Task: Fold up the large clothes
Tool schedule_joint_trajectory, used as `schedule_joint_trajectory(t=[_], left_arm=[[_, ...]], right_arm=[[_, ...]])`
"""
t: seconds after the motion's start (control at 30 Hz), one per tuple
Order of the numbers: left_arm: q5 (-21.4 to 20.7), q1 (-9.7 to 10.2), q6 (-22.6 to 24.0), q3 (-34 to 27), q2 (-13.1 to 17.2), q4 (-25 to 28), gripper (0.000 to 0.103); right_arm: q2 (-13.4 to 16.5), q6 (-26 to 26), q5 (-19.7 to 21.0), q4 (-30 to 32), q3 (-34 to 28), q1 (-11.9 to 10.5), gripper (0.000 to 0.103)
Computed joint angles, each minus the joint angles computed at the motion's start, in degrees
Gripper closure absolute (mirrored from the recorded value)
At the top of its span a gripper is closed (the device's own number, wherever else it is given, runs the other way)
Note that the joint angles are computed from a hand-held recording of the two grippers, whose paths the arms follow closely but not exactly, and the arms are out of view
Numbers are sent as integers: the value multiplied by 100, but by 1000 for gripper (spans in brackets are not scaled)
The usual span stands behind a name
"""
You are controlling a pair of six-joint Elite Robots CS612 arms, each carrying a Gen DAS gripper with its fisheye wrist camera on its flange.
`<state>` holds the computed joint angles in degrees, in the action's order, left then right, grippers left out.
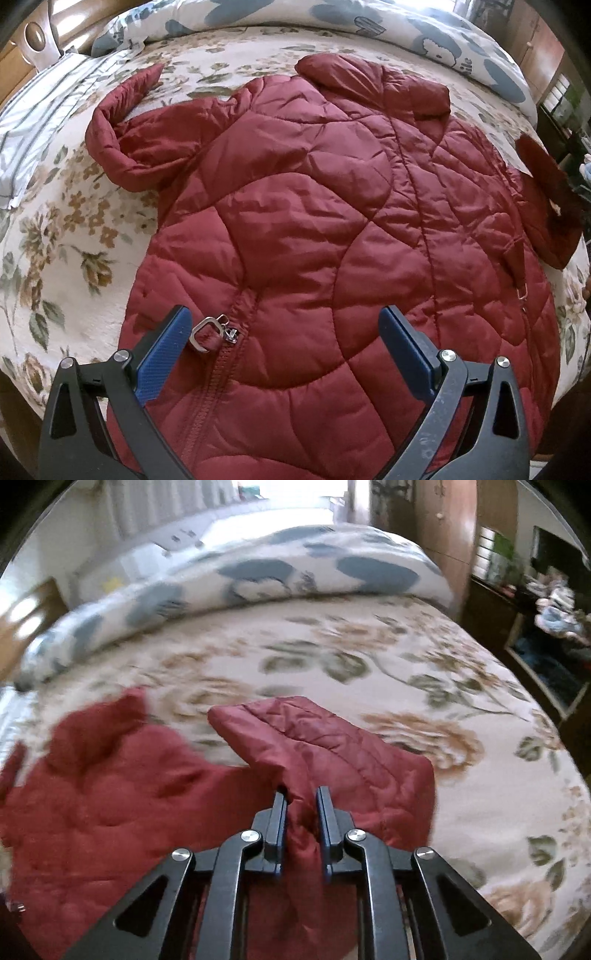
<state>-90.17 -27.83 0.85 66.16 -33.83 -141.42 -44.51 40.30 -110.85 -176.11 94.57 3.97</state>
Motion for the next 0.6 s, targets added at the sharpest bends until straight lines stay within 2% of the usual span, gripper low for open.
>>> schedule_joint_trajectory(t=[0.13,0.3,0.43,0.6], left_arm=[[-161,51,-70,-64,31,125,2],[-502,150,-201,-156,63,304,2],[-1080,276,-300,-284,111,464,2],[-1879,424,-383,-541,241,545,2]], right_arm=[[119,-109,667,-827,-102,136,89],[353,-264,1339,-1126,-451,322,90],[576,-314,1837,-1165,-783,430,90],[868,-641,2521,-1075,-1234,515,90]])
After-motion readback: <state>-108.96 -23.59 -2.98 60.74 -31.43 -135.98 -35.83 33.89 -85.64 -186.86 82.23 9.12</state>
